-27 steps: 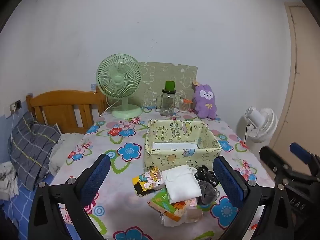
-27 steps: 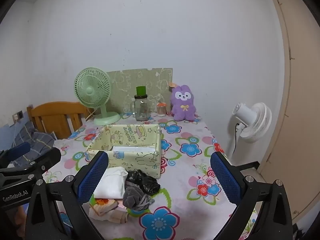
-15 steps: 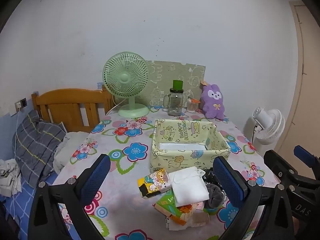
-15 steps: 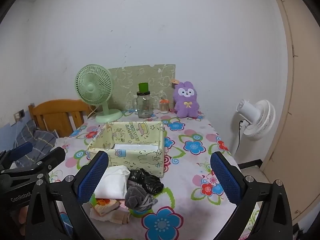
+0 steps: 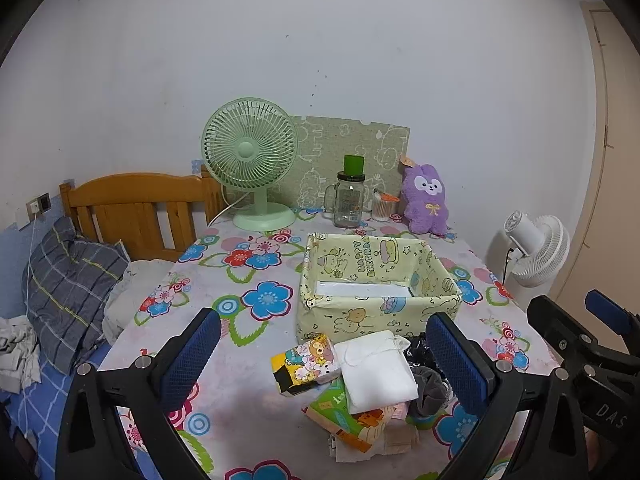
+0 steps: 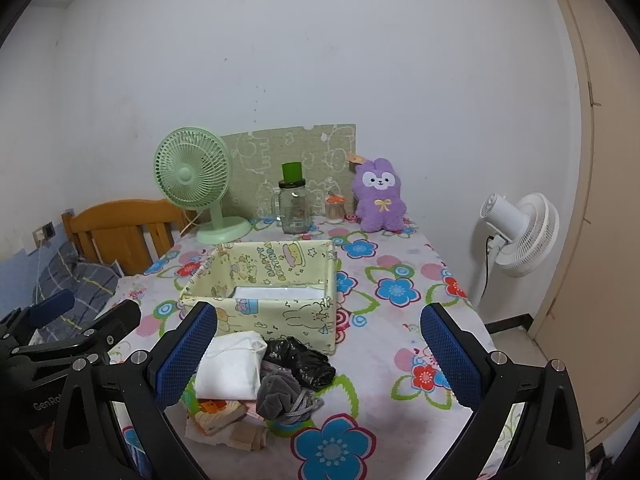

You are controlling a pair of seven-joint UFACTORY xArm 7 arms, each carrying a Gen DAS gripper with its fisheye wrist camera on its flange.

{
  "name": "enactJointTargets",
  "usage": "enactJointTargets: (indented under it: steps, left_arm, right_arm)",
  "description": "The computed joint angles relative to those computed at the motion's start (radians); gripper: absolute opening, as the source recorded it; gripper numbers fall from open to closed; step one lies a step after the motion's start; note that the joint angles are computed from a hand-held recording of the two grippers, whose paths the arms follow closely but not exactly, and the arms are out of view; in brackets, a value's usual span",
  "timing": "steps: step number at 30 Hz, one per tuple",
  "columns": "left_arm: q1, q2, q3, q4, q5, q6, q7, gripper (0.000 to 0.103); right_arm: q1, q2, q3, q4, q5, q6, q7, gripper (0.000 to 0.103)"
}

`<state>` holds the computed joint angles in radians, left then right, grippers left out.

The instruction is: Organize soft objects

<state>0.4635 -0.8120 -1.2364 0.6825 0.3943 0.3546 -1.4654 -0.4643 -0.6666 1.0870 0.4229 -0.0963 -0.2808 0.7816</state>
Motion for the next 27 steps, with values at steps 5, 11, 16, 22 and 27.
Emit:
enactJointTargets:
  steps: [5, 11, 16, 22, 27]
  left_arm:
    - [0.001, -0.007, -0.003, -0.001, 0.000, -0.001, -0.006, 0.103]
    - [0.000, -0.009, -0.006, 0.001, -0.001, 0.005, -0.006, 0.103]
    - [0.002, -0.019, -0.012, 0.005, -0.004, 0.008, -0.009, 0.103]
    - [-0.008, -0.029, -0.009, 0.002, -0.010, 0.012, -0.009, 0.102]
    - [-0.012, -0.026, -0.008, 0.004, -0.011, 0.016, -0.003, 0.102]
  right_arm:
    - [0.006, -0.001, -0.007, -0.005, 0.004, -0.005, 0.001, 0.103]
    - [0.010, -0.027, -0.011, -0.006, 0.007, 0.030, 0.024, 0.102]
    - [0.023, -0.036, -0.028, -0.013, -0.007, 0.036, 0.044, 0.102]
    - [0.030, -0.042, -0.040, -0.017, -0.019, 0.034, 0.053, 0.102]
    - [0.044, -0.045, -0.054, -0.023, -0.022, 0.033, 0.053, 0.102]
